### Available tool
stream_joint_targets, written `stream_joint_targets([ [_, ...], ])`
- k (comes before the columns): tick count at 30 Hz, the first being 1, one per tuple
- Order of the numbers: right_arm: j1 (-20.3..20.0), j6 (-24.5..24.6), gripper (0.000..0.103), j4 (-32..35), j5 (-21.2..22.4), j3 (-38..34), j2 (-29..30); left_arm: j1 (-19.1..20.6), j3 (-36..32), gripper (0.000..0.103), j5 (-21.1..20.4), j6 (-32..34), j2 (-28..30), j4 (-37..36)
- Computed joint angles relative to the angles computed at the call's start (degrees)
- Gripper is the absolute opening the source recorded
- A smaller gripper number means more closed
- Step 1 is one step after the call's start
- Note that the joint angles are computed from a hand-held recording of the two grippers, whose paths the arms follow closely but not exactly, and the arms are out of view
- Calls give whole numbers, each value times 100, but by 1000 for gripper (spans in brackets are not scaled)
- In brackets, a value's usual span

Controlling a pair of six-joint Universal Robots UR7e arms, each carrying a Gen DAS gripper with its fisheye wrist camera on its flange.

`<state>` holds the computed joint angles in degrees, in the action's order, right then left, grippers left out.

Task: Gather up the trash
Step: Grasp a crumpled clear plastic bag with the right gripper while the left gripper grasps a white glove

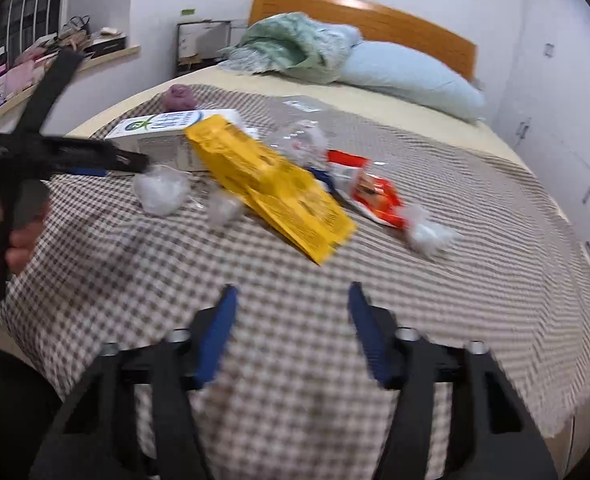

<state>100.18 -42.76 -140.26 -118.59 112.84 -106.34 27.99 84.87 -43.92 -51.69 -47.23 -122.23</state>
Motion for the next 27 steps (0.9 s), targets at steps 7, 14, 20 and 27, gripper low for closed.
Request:
stream_joint_targets([
  [7,122,567,39,149,66,-365,881,328,-332,27,-563,366,303,202],
  [14,173,837,57,-70,0,-516,1612,-66,728,6,-234,-795,-656,-191],
  [20,93,1462,33,343,110,-804,1910,-375,1188,5,42,-1749,-1240,76],
  [27,111,1792,32,1123,892,-572,954,-673,1063,4,6,-1997,-1302,525],
])
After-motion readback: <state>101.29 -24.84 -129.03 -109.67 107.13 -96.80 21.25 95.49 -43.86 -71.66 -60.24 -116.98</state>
